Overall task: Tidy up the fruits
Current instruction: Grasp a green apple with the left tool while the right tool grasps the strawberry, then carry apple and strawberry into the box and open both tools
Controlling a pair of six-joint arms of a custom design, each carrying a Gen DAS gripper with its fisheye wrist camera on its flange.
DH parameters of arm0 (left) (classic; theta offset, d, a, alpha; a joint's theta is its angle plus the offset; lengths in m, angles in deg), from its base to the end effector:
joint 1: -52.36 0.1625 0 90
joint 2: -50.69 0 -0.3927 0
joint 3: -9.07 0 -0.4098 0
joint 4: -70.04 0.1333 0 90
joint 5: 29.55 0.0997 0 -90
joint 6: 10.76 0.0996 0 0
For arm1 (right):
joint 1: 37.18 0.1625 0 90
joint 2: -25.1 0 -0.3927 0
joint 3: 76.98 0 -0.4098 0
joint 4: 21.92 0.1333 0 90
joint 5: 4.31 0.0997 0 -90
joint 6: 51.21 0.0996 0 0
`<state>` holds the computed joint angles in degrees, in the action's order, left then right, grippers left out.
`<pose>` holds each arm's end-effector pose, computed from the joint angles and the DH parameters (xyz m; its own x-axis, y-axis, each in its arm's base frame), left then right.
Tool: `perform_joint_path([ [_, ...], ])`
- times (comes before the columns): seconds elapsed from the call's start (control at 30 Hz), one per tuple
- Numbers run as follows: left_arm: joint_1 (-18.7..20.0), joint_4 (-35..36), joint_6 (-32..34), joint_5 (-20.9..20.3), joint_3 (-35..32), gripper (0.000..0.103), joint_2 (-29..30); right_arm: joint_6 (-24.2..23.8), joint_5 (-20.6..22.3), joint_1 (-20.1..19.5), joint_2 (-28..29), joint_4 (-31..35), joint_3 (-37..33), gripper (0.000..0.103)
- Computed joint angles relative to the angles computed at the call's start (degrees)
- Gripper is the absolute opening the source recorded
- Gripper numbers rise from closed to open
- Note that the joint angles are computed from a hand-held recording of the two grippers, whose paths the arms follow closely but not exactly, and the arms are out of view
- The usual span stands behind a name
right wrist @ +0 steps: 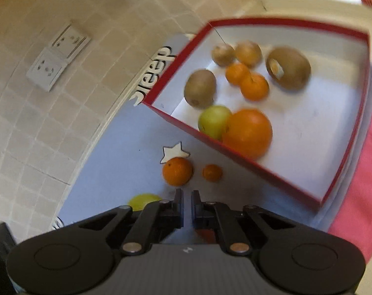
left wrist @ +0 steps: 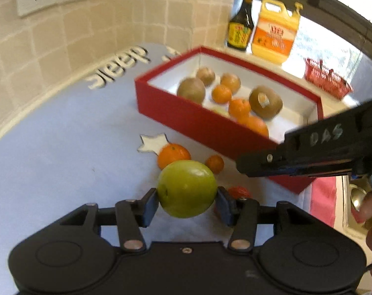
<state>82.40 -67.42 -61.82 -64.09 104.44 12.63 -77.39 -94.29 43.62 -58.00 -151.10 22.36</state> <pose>-0.4281 -0.4963 -0.0130 -0.7651 -0.0308 -0.6431 0.4102 0.7466 -0.5237 0.0403 -0.5852 0.3849 -0.9508 -0.2577 0.1717 -0.3034 0.8863 -0.3499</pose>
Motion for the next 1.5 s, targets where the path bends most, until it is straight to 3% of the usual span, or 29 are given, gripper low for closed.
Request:
perform_joint_path([
  [0.07,-0.02,1.53,-1.92,0.33,0.01,0.061,-0.61,-0.29,-2.76,0.57,1.72,2.79,-2.3,0.025],
  [0.13,-0.05,4.74,-6.17,0.52,0.36,0.061,-1.51,1.46,-1.47,-0.82,2.72,7.19,-4.65,0.035],
  [0.17,-0.24,6.3,-8.46,0.77,0.93,0.061,-2.12,0.62,-1.52,-1.11,2.9,8.46,-5.15,0.038],
  [0.23,-0.7,9.85,-13.47,1.2,2.21,0.061,-3.49,-1.11,-3.01,-1.2,2.65,8.19,-4.54,0.053],
  [0.37,-1.85,17.83,-23.84,1.4,4.09,0.061,-5.84,-7.02,-5.45,-1.04,1.92,7.74,-2.33,0.064],
  [0.53,-2.59,22.88,-31.19,1.4,4.12,0.061,-6.26,-10.76,-6.67,-0.16,3.04,3.75,-0.14,0.062],
  [0.57,-2.7,22.92,-31.57,1.45,3.95,0.061,-6.05,-11.81,-6.67,0.06,3.13,2.34,0.4,0.059],
  [0.6,-2.78,22.67,-31.53,1.53,3.79,0.061,-5.81,-12.76,-7.23,0.29,3.22,0.71,0.97,0.043],
  [0.63,-2.77,22.57,-31.34,1.59,3.25,0.061,-5.31,-13.76,-9.16,0.84,3.45,-1.15,1.47,0.04],
  [0.7,-2.85,23.04,-31.13,1.82,1.86,0.061,-4.25,-14.58,-9.12,0.85,3.38,1.35,0.33,0.039],
  [0.77,-3.05,23.05,-30.37,2.27,0.86,0.061,-3.59,-15.07,-7.32,0.28,3.24,8.63,-2.81,0.039],
  [0.87,-3.18,22.82,-28.26,3.36,-0.6,0.061,-2.93,-18.49,-3.15,-1.29,2.33,20.51,-8.28,0.039],
  [0.93,-3.08,23.32,-26.72,4.22,-2.17,0.061,-2.3,-20.39,0.28,-2.58,2.41,24.81,-12.5,0.039],
  [1.07,-2.34,19.85,-18.05,6.55,-6.19,0.061,-0.34,-18.41,4.93,-3.82,4.73,19.77,-20.49,0.039],
  [1.17,-1.52,10.8,-5.26,8.58,-10.57,0.061,2.9,-15.74,7.13,-4.18,7.04,11.02,-24.84,0.039],
  [1.23,-0.72,2.91,4.64,8.37,-14.36,0.061,5.87,-13.98,7.08,-4.38,8.81,7.62,-27.63,0.039],
  [1.33,1.23,-5.59,16.75,4.18,-21.69,0.061,11.37,-12.33,4.44,-4.13,11.49,5.18,-30.47,0.039],
  [1.5,4.68,-0.16,23.05,-4.65,-36.27,0.061,20.57,-12.6,-3.56,-3.02,16.04,5.59,-33.75,0.039],
])
